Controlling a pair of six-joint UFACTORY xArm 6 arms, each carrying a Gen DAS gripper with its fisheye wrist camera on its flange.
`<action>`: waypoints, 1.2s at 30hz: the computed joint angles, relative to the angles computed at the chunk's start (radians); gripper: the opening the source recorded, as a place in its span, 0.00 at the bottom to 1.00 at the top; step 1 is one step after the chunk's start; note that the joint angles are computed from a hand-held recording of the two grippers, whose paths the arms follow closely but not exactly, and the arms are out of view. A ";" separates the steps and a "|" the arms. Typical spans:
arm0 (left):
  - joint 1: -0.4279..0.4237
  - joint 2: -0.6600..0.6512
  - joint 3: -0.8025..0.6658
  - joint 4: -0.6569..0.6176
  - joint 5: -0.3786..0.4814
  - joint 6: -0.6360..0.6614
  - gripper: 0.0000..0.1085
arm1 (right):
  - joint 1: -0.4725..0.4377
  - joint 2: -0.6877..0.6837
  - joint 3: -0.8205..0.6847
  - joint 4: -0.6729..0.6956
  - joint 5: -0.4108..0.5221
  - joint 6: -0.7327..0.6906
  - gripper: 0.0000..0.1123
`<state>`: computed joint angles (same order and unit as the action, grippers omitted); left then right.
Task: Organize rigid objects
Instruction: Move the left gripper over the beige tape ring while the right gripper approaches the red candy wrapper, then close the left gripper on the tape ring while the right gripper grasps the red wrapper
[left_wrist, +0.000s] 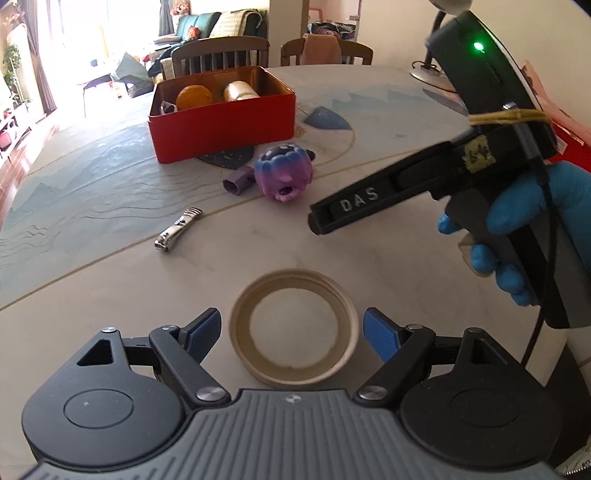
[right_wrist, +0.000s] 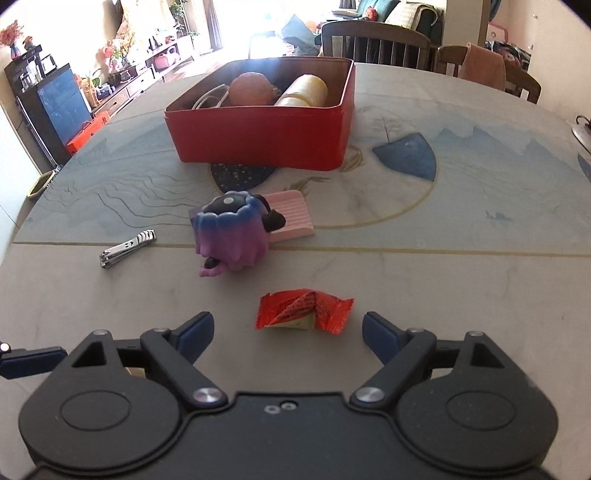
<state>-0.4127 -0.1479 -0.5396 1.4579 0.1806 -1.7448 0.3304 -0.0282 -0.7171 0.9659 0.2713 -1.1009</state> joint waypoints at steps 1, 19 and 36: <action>-0.004 0.005 -0.001 -0.006 0.001 0.007 0.78 | 0.003 0.000 0.002 0.001 -0.006 -0.002 0.77; -0.029 0.025 -0.012 -0.018 0.050 0.002 0.73 | 0.040 -0.008 0.029 -0.041 -0.101 0.015 0.50; -0.019 -0.009 0.014 -0.130 0.065 0.038 0.71 | 0.019 -0.047 0.042 0.069 -0.070 -0.099 0.18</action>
<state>-0.4314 -0.1565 -0.5256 1.3274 0.2458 -1.7073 0.3498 -0.0750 -0.6753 1.0349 0.2016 -1.1995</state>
